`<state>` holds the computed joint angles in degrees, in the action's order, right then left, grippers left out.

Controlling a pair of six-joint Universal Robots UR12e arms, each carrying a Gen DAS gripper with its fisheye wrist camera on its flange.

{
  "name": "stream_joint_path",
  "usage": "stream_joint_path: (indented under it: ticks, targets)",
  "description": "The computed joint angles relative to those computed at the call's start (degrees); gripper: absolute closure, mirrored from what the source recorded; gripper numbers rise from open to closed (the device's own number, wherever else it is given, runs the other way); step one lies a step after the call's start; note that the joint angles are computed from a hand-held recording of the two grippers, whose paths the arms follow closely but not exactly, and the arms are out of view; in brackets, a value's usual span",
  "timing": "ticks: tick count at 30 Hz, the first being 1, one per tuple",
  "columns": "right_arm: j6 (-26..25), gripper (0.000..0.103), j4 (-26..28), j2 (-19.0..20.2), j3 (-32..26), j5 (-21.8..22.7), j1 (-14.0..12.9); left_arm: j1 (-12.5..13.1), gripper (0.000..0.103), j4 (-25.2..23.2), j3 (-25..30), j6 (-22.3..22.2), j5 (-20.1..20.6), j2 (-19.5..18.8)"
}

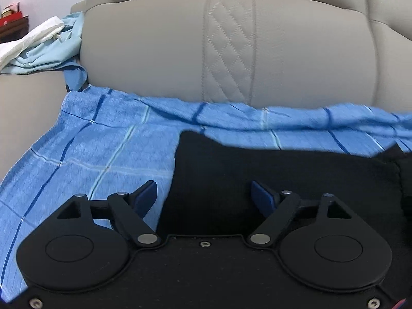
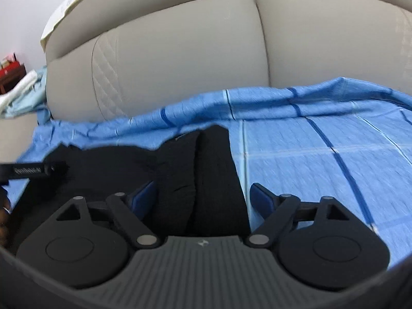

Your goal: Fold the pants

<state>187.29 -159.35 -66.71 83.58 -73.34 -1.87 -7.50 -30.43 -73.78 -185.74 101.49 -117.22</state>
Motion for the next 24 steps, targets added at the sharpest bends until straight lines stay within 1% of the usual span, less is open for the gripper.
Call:
stream_joint_path:
  ticks: [2, 4, 6, 7, 8, 11, 14, 17, 19, 22, 24]
  targets:
    - [-0.7, 0.013, -0.6, -1.3, 1.9, -0.9, 0.0, -0.4, 0.019, 0.5, -1.9, 1.4, 0.2, 1.3]
    - [-0.9, 0.011, 0.0, -2.7, 3.5, -1.9, 0.1, -0.8, 0.018, 1.1, -4.0, 2.8, 0.6, 2.6]
    - [-0.5, 0.011, -0.4, -3.8, 5.1, -1.8, -0.1, -1.1, 0.018, 2.3, -6.2, 3.5, 0.9, 3.8]
    - [0.0, 0.011, -0.6, -4.3, 5.7, -1.6, -0.3, -1.2, 0.018, 3.2, -7.1, 3.6, 1.0, 4.3]
    - [0.5, 0.011, -0.7, -4.7, 6.3, -1.3, -0.5, -1.3, 0.016, 3.4, -7.9, 3.6, 1.2, 4.9]
    - [1.4, 0.01, -1.2, -5.7, 7.7, -1.0, -0.9, -1.1, 0.014, 3.2, -9.8, 2.5, 0.2, 6.4]
    - [1.0, 0.008, -2.4, -6.6, 9.2, -0.9, -1.1, -1.0, 0.012, 3.4, -11.4, 1.3, 0.1, 7.7]
    - [0.3, 0.006, -4.2, -7.3, 10.5, -1.4, -1.1, -0.8, 0.009, 3.1, -12.6, 0.4, -0.2, 8.6]
    - [0.3, 0.004, -6.6, -7.9, 11.7, -1.9, -1.1, -0.7, 0.009, 3.1, -13.1, 0.0, 0.0, 9.1]
    - [-0.1, 0.003, -11.4, -9.0, 14.0, -2.9, -1.3, -0.6, 0.009, 2.6, -13.6, -0.7, 0.4, 9.6]
    - [-0.6, 0.002, -13.2, -9.6, 15.2, -3.4, -1.6, -0.7, 0.009, 2.2, -13.9, -1.1, 0.8, 10.0]
